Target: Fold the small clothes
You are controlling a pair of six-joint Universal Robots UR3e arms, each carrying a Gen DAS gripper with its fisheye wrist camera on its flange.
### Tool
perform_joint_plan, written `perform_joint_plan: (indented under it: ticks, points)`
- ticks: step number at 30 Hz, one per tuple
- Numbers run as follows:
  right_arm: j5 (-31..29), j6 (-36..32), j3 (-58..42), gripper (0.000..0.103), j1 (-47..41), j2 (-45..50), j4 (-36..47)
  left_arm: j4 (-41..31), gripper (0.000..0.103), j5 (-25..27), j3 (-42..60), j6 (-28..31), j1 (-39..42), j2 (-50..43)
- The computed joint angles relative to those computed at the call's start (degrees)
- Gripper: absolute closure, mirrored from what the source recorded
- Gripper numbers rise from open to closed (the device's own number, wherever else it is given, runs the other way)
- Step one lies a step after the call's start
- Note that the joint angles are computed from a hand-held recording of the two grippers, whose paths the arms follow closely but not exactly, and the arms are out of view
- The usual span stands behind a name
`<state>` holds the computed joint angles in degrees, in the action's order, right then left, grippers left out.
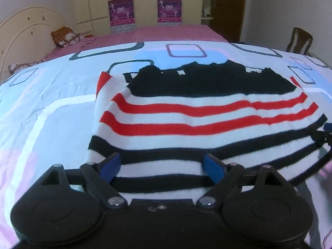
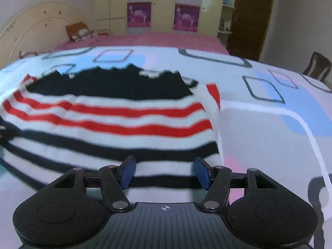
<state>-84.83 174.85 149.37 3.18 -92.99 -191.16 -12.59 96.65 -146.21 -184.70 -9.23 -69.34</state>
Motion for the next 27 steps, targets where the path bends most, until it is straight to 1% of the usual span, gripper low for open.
perform_joint_plan:
  ticks: [4,6,7,11,13,15,19,21,24,27]
  points:
    - [-2.6,2.3,-0.4,0.043,1.3,-1.4,2.4,-0.1,0.015,-0.4,0.4,1.3,0.3,-0.7]
    - [-4.9,1.6,-2.4,0.043,3.5,-0.2,4.1,-1.4,0.014,-0.3,1.5,1.3,0.2,-1.2]
    - [-4.8,0.3,-3.9,0.043,3.4,-1.2,7.7,-2.2,0.014,-0.4,2.0,1.4,0.3,-1.1]
    - [-0.4,-7.1,-9.7,0.043,-0.6,-5.8,23.9,-4.4,0.014,-1.7,2.4,2.4,1.3,0.0]
    - [-0.3,-9.9,-13.4,0.043,-0.7,-5.6,29.9,-5.7,0.014,-2.1,2.8,2.7,1.6,0.5]
    - [-1.5,-10.6,-16.8,0.043,0.6,-5.1,33.7,-7.9,0.014,-2.7,3.7,2.9,2.1,1.2]
    - [-0.3,-11.2,-19.8,0.043,2.4,-6.7,35.4,-13.6,0.014,-4.7,5.6,2.6,3.7,3.5]
    - [-0.3,-9.3,-21.7,0.043,4.2,-6.0,34.3,-16.8,0.013,-5.6,6.4,2.0,4.5,5.3]
    - [-0.4,-2.4,-22.8,0.043,7.2,-3.1,28.7,-22.3,0.012,-7.4,7.5,1.2,6.3,8.4]
    - [-2.8,4.6,-23.6,0.043,11.5,1.9,22.1,-27.6,0.011,-9.4,8.1,0.7,8.6,12.3]
